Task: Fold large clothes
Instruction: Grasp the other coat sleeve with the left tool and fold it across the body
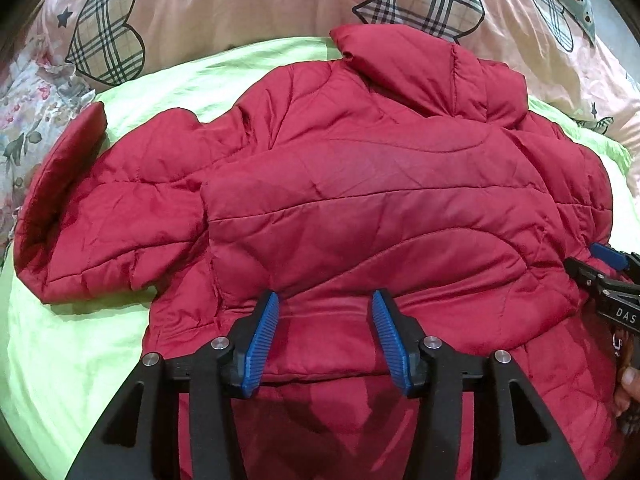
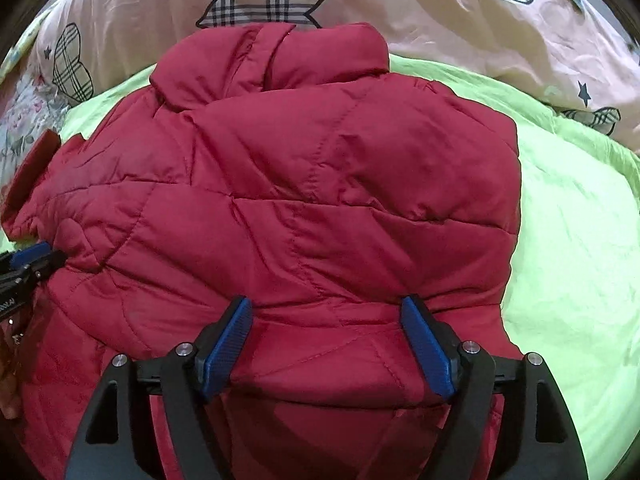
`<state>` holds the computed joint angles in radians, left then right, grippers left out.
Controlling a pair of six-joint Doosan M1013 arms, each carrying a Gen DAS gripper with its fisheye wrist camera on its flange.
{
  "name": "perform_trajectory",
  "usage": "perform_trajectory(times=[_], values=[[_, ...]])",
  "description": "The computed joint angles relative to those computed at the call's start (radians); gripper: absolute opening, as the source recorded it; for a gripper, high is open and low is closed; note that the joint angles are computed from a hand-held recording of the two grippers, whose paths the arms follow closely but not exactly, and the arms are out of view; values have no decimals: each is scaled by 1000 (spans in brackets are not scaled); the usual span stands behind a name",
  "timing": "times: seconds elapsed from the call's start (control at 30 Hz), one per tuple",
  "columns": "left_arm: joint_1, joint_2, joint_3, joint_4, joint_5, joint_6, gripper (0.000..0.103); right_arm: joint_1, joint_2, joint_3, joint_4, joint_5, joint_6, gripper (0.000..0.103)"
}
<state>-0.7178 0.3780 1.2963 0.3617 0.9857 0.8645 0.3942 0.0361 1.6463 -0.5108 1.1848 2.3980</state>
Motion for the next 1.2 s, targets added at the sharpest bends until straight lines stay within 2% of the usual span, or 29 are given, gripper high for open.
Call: perform_trajectory(times=[0.07,0.17,0.23,0.27,0.4,0.53,0.67,0.73,0.83,0.93,1.07,1.13,1.2], values=[[-1,-6,3,-1,1,-5,52,-1,1,-2,0,1,0,79],[1,-29,14,-8,0,-11,57,1,-19,5,10,-15,17,79],[3,-53,32,1,-10,-29,66,11,-39,5,16,-12,41,79],[4,-63,39,15,-6,-43,67,16,-45,5,18,-10,46,79],[16,-98,65,54,18,-106,67,42,-86,10,63,-33,45,79],[31,-122,87,102,51,-169,67,41,-102,16,139,-46,36,79],[44,-130,91,141,90,-212,67,66,-119,32,180,-47,67,79],[48,-129,87,169,113,-232,70,76,-124,35,185,-50,66,79],[51,-116,72,241,166,-301,82,85,-126,35,182,-46,61,80],[65,-92,48,298,215,-335,82,88,-129,37,205,-45,48,80],[90,-30,-10,395,320,-360,86,93,-132,41,211,-43,49,80],[114,19,-55,393,378,-333,86,93,-136,45,211,-52,56,80],[140,50,-83,345,380,-290,84,98,-138,48,203,-57,69,80]])
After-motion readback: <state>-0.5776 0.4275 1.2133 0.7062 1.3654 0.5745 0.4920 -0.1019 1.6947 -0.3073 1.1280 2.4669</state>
